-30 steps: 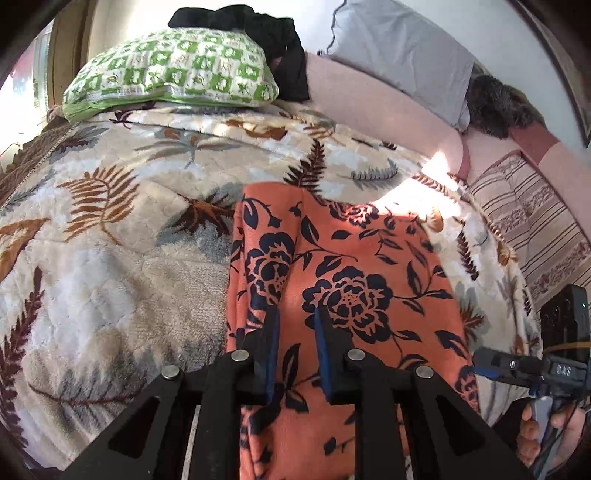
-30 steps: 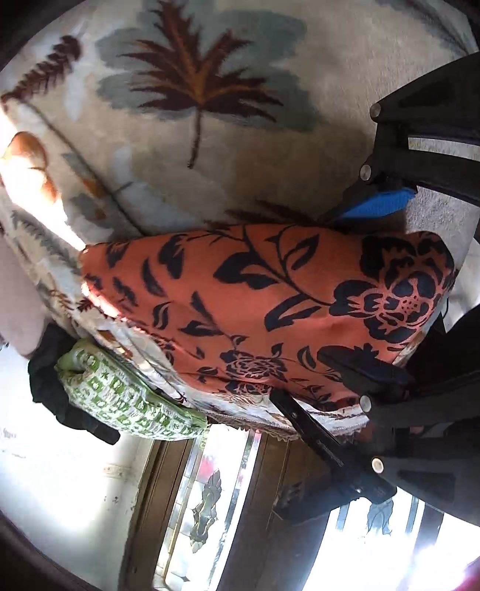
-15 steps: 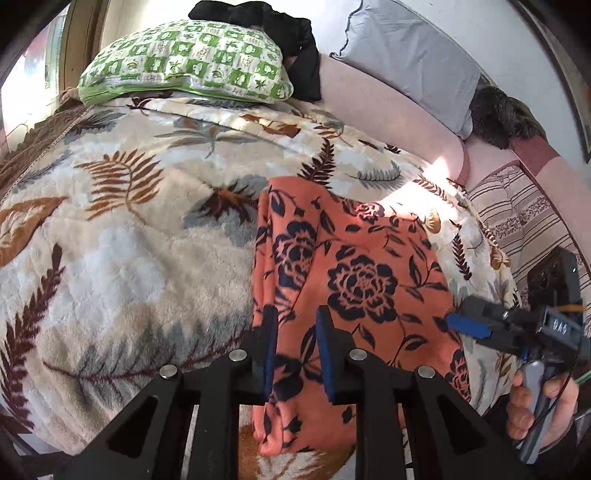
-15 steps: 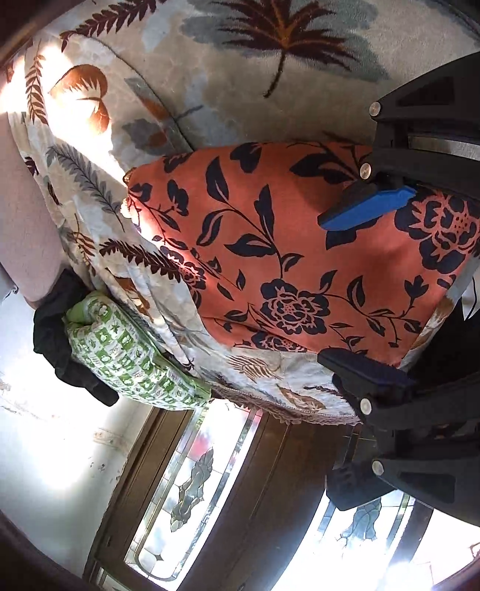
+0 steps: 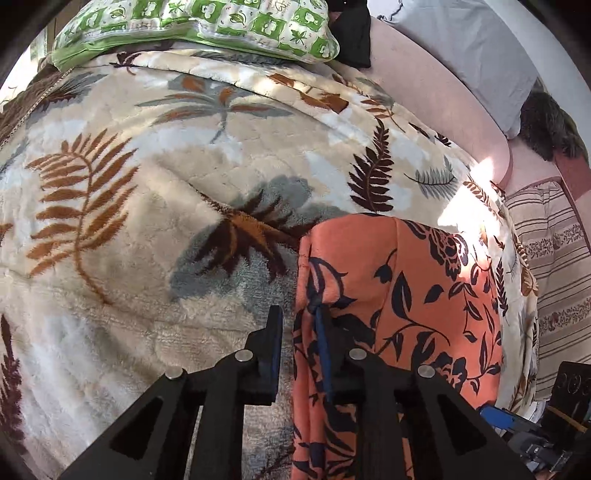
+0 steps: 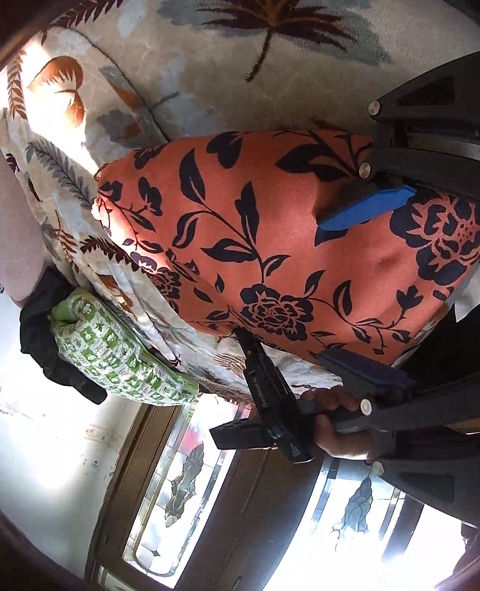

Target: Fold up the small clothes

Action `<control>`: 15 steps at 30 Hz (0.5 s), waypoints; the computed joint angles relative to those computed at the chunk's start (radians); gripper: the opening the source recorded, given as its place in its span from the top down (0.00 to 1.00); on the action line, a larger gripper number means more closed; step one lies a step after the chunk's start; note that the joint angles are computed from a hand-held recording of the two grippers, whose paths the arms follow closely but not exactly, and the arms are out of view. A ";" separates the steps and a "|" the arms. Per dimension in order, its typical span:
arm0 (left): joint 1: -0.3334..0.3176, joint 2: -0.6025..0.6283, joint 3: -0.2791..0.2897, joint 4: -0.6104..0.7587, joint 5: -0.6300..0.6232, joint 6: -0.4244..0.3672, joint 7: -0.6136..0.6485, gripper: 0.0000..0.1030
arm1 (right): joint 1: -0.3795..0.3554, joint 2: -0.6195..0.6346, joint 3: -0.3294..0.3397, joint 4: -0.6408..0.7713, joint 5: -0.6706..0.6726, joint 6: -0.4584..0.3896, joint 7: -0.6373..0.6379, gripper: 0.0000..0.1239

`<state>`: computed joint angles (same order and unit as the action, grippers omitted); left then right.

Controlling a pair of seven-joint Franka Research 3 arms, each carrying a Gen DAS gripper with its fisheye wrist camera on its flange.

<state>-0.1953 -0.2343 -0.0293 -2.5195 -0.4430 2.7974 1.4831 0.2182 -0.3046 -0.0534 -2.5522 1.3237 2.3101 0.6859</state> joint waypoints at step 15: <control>-0.026 -0.387 -0.063 -0.334 0.204 0.020 -0.335 0.74 | 0.011 -0.076 0.007 -0.043 -0.031 0.004 0.052 0.41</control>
